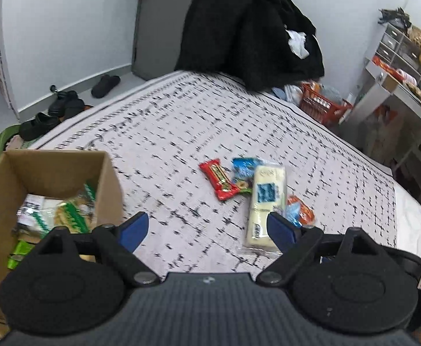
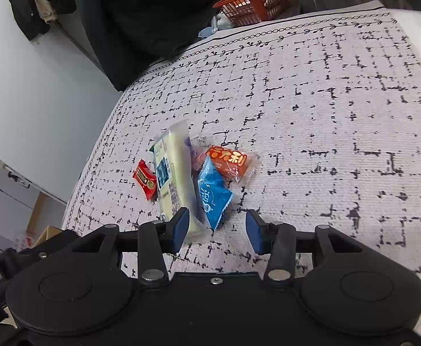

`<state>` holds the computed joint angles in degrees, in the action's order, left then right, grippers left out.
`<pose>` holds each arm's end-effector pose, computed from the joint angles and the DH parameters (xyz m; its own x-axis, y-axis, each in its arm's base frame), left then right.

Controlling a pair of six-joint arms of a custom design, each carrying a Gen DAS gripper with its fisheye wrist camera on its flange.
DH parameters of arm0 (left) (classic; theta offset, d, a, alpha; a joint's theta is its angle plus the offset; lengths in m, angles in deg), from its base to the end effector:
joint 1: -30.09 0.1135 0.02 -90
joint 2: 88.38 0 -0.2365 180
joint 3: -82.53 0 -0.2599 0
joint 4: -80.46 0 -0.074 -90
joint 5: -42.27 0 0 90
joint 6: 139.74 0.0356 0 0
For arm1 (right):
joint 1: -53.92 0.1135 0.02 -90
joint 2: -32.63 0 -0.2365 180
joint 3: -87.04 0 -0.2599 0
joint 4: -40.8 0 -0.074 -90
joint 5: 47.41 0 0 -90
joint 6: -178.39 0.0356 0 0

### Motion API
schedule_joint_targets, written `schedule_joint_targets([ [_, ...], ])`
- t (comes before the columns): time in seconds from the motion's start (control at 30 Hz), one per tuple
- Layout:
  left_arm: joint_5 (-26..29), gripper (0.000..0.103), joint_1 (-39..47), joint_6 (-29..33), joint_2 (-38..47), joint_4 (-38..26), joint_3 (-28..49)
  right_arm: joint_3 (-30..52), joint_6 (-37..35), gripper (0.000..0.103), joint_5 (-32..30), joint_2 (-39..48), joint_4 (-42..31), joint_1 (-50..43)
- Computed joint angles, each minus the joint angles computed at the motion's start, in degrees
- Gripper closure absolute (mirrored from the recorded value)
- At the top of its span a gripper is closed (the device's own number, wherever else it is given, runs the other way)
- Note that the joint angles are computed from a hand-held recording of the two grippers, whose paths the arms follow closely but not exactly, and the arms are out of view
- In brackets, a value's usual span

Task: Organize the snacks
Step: 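Move both tools back over the remaining snacks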

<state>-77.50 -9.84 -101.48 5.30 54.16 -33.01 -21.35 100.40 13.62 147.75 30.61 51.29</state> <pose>0.2578 -0.1927 0.1362 -0.6596 -0.3367 -0.6719 -0.2848 0.9393 -0.1911 0.3715 0.0002 0.0640 -0.8387 0.2208 -0.4978 -0.0734 0.8600 0.5050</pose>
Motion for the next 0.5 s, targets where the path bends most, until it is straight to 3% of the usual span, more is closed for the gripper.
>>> schedule_joint_targets([
  [0.5, 7.2, 0.016, 4.21, 9.01, 17.04, 6.1, 13.83, 7.36, 3.59, 0.068, -5.24, 10.08, 2.28, -1.46],
])
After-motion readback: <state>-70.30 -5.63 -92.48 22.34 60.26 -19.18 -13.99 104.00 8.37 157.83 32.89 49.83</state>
